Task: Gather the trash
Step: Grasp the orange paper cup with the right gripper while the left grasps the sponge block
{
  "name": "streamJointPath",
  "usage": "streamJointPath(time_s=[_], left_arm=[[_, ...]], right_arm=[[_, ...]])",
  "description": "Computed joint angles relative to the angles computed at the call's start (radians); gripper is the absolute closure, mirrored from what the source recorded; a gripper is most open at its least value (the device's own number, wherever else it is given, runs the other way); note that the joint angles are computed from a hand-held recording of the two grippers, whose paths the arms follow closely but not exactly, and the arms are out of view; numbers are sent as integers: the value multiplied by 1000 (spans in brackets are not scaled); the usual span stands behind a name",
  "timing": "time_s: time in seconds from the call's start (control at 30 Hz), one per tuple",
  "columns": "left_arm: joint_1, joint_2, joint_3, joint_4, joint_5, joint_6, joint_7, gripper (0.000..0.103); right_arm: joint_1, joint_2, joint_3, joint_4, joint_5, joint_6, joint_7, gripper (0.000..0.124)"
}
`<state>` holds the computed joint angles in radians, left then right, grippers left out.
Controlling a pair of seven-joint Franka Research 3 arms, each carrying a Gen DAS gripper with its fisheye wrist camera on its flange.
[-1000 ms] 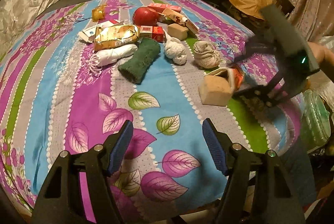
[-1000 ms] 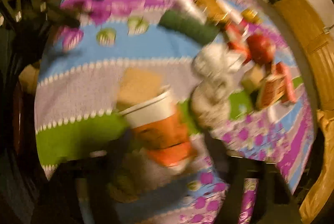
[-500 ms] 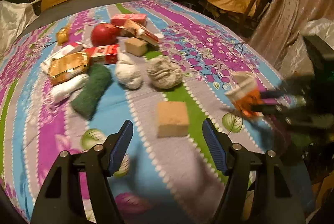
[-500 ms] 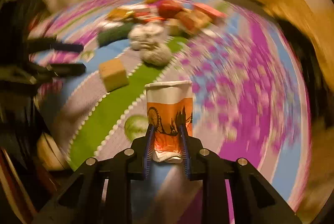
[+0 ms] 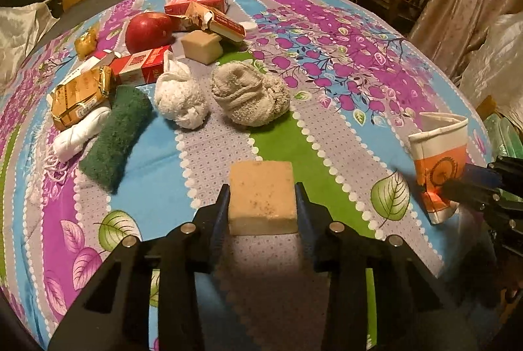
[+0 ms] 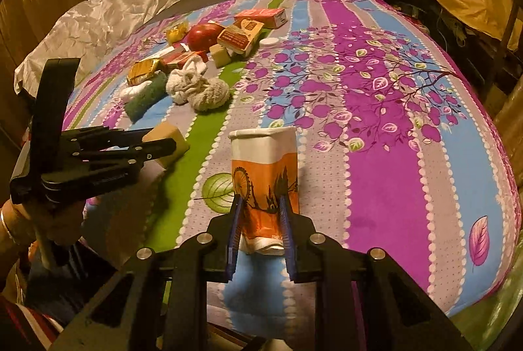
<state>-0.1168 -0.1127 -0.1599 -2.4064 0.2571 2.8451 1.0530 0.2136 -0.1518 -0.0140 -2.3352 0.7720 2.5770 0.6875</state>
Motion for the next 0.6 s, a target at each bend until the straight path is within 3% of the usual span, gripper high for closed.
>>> streamJointPath(time_s=[0.3,0.6], left_arm=[[46,-79,-52,13,242,-71,-239,68],[14,-69,-86,138,345,-173,-311,68]], right_arm=[[9,-35,-2,-18,34,24,7,100],[-9,-126,-43,-41,64,85,18,100]])
